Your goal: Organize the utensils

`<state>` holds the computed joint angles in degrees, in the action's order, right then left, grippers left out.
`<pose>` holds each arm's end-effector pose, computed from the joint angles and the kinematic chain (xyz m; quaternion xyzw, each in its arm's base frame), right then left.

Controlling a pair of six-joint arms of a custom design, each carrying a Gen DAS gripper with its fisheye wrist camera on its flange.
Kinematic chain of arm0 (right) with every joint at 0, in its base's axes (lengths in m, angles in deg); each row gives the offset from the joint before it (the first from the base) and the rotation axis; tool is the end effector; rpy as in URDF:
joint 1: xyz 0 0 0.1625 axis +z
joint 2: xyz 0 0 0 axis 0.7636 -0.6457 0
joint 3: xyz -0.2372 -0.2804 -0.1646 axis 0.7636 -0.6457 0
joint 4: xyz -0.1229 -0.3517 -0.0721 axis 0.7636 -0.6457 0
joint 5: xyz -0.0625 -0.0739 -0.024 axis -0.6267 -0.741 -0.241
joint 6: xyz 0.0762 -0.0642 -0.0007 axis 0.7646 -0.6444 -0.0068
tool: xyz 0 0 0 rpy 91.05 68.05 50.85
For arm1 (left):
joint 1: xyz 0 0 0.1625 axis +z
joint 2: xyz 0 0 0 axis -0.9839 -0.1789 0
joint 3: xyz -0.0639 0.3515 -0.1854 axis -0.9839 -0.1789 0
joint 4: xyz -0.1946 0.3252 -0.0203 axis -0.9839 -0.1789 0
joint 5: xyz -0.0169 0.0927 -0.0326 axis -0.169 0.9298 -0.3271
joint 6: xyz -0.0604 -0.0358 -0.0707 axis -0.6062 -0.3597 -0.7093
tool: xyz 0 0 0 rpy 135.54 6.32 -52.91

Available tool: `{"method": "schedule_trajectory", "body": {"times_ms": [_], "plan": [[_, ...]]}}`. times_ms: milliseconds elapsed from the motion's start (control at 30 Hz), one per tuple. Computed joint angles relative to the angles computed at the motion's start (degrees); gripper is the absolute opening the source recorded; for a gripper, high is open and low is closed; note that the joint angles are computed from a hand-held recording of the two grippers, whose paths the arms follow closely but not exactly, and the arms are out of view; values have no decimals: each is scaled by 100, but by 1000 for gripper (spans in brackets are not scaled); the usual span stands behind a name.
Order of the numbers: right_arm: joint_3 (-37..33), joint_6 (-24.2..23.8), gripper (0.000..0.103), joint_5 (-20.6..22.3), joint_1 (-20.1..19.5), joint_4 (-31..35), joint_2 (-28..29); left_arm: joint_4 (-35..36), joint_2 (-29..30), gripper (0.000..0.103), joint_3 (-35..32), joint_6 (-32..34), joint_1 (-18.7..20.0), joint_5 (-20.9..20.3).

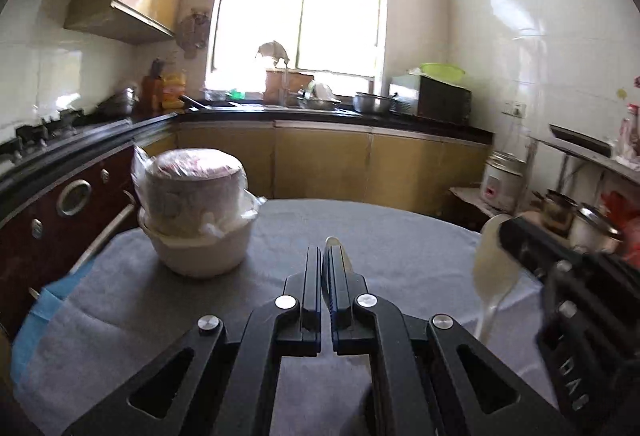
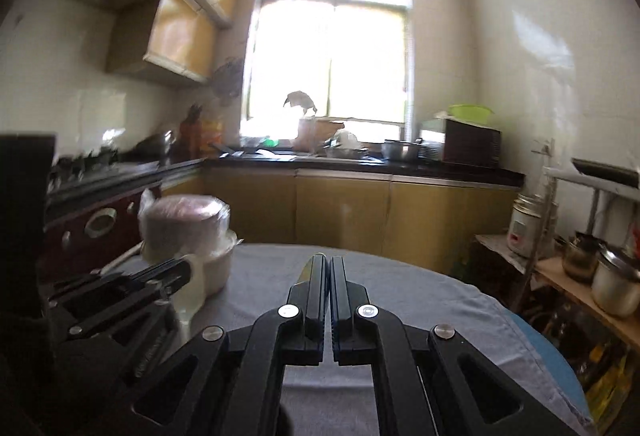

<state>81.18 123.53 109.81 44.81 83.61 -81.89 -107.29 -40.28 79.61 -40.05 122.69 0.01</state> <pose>0.1514 -0.6349 0.3249 0.2293 -0.7096 0.5597 0.3614 -0.4317 -0.6748 0.0374 0.3016 0.8098 -0.4636 0.1956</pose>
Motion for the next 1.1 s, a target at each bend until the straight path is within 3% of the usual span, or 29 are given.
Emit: {"method": "schedule_trajectory", "body": {"times_ms": [100,233,300,400,633,833,933,1100], "plan": [[57,185,2,-173,-124,470,-87,50,-256,4,419,-119,9,-170],[-82,836,7,-372,-240,1498,-237,388,-752,5,1063,-351,-1,-439],[-18,1098,20,-336,-240,1747,-396,606,-969,22,1309,-392,-32,-425],[391,1441,21,-426,-264,1742,-801,662,-1479,47,1956,-606,-109,-323],[1373,2247,21,-379,-358,1997,-1758,1139,-2756,49,3593,-1499,-388,150],[1726,3066,20,-600,-635,3057,-1947,1745,-3757,51,5243,-2716,-754,425],[1715,3850,20,-1269,-1036,3929,-1807,2021,-4067,51,5811,-3317,-873,346],[2028,4699,21,-2160,-1650,4379,-1703,2644,-4170,51,5816,-4062,-676,46]]}}
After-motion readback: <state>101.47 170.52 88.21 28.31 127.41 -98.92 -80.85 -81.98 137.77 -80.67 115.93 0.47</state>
